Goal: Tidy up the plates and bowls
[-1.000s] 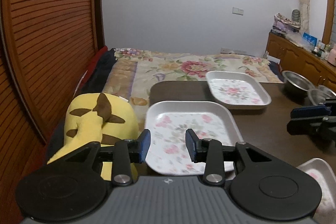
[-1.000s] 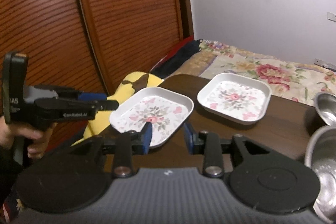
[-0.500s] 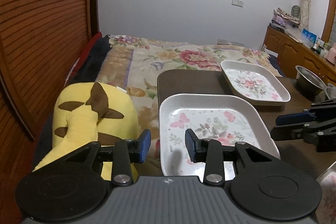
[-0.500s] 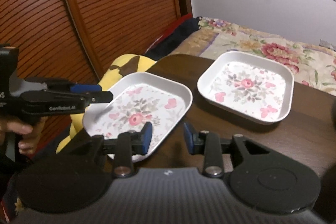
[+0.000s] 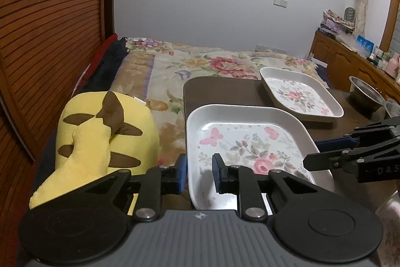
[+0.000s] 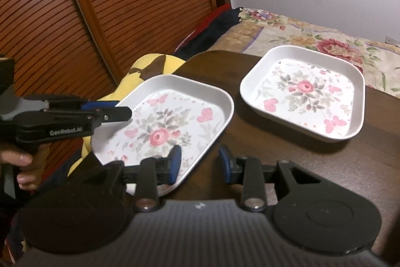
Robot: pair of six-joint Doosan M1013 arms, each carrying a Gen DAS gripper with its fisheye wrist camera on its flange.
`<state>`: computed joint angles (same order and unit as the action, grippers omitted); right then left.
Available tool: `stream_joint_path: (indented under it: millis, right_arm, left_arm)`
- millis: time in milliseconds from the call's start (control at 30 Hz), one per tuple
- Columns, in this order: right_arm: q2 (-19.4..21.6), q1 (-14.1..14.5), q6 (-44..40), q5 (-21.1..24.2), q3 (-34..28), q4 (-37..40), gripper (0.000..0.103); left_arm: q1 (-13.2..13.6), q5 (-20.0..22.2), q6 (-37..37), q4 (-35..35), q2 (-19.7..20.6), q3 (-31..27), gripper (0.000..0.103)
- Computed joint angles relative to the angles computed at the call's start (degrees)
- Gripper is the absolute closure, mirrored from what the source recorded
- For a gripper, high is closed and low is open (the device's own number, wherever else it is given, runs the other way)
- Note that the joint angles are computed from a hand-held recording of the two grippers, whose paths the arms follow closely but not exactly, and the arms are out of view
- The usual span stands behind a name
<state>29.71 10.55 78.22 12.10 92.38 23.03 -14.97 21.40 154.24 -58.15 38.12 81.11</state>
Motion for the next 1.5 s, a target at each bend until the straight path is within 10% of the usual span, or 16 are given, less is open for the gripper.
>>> stream_joint_path:
  millis: [400,1500]
  right_arm:
    - [0.1,-0.7,-1.3,3.4,-0.8,1.4,0.083]
    - [-9.9,-2.6,-9.6,-5.7,10.8,12.4,0.092]
  left_arm:
    - [0.0,0.5,-4.6,3.8,-1.0,1.0,0.096]
    - [-5.0,-5.4,8.4,-8.5,-9.9,10.1,0.096]
